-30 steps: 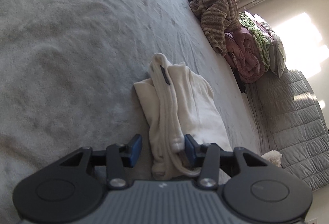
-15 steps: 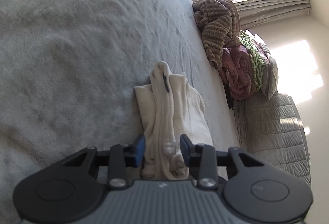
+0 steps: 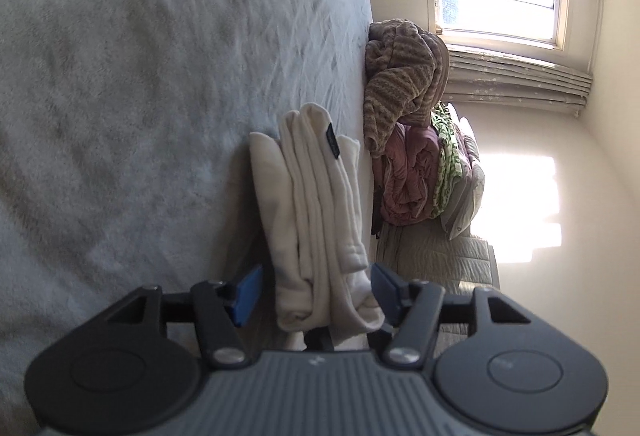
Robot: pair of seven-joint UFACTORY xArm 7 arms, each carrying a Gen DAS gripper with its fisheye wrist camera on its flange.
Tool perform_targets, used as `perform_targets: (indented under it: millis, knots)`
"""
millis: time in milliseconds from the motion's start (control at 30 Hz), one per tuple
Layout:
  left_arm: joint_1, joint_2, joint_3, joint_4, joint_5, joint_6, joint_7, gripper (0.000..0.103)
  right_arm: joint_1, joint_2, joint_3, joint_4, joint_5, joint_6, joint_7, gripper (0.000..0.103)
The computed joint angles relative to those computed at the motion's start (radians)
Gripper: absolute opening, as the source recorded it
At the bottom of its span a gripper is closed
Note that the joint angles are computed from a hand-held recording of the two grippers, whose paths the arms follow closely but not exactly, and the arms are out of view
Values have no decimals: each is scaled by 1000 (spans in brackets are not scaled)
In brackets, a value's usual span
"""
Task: Fold clothes
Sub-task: 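Grasp the folded sweatshirt end with the right gripper while the left gripper holds its edge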
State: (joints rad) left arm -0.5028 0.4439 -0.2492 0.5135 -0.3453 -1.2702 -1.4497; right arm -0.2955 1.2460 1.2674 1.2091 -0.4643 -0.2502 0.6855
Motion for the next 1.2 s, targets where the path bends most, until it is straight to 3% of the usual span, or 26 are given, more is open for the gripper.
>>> perform_targets:
  millis: [167, 433, 800, 900, 1033, 1200]
  knots:
    - [-10, 18, 12, 45, -44, 23, 55, 68, -5, -7, 1, -6, 8, 13, -1, 36]
    - [21, -9, 41, 88, 18, 151, 187, 68, -14, -35, -3, -24, 15, 19, -20, 35]
    - [67, -20, 44, 96, 67, 170, 215, 68, -22, -22, 10, -31, 15, -4, -39, 34]
    - [62, -37, 42, 101, 57, 216, 235, 67, -25, -14, 10, -34, -1, -16, -26, 34]
    - [65, -78, 31, 70, 45, 254, 204, 67, -27, -2, 11, -27, -19, -17, -7, 34]
    - [57, -77, 27, 52, 39, 226, 149, 70, -21, 15, 14, -14, -36, -13, 11, 34]
